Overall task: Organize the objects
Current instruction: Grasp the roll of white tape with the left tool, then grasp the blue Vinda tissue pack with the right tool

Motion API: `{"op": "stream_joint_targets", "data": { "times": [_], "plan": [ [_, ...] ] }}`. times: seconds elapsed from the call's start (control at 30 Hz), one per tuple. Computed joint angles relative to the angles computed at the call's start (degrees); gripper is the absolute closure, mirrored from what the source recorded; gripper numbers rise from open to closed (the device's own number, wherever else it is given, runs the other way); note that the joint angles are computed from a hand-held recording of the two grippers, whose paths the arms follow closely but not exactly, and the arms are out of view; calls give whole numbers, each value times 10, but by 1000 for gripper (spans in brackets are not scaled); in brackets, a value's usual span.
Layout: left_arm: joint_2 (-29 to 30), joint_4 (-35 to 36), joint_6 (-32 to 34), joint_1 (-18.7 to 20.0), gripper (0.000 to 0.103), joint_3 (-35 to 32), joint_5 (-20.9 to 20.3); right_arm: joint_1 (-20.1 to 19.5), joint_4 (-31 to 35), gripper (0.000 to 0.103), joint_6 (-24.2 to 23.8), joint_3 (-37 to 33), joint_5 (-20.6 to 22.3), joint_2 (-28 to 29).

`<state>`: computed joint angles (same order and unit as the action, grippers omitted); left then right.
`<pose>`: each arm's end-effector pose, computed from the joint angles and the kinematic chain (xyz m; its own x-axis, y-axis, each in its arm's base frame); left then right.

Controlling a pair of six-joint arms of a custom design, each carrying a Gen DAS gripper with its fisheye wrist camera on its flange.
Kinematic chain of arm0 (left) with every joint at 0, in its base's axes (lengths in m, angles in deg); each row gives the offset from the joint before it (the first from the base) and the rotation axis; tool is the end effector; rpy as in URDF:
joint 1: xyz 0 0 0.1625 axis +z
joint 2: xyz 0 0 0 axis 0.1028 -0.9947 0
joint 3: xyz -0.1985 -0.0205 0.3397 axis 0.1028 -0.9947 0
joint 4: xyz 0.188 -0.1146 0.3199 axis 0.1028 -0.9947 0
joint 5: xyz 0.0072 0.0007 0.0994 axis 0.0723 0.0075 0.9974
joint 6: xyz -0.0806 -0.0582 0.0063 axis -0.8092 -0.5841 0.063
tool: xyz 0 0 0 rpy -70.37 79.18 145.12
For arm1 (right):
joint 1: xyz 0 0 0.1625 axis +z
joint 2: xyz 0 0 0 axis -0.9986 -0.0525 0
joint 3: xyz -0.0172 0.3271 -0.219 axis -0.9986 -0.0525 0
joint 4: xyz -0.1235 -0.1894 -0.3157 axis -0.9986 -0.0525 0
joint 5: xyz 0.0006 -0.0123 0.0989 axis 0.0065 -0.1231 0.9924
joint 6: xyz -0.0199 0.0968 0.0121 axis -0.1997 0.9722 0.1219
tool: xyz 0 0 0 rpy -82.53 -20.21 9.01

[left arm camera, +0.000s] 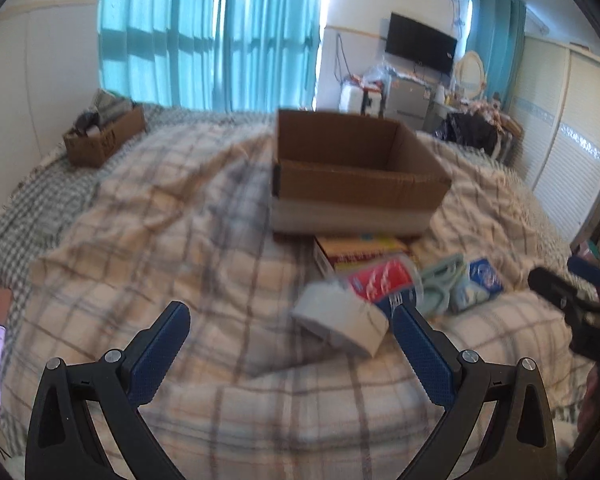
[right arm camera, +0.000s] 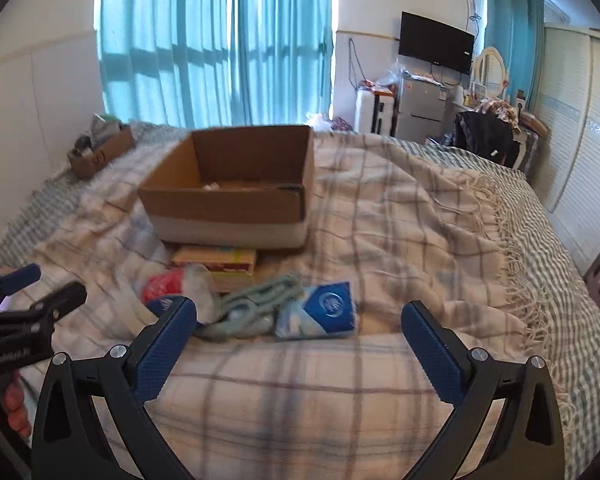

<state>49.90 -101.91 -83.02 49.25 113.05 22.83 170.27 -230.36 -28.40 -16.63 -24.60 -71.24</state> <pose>-0.2634 -0.7502 -0.0219 -0.7553 -0.0241 -0.6550 0.4636 0.6868 -0.5598 0.0165 -0.7639 0.2354 -0.6734 -0.1903 0.7143 -0.6415 0.6306 -0.4368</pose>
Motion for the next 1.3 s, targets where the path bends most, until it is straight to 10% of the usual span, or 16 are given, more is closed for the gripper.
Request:
{"op": "stream_joint_targets", "data": {
  "times": [0.73,1.1,1.3],
  "plan": [
    [145,236,30,35,13,-264,-40,-25,248,0,95,-236,-74,114],
    [83,232,14,26,18,-176,-68,-19,322,2,70,-374,-129,201],
    [50,231,-9,18,18,-124,-73,-20,289,32,69,-326,-113,175]
  ]
}}
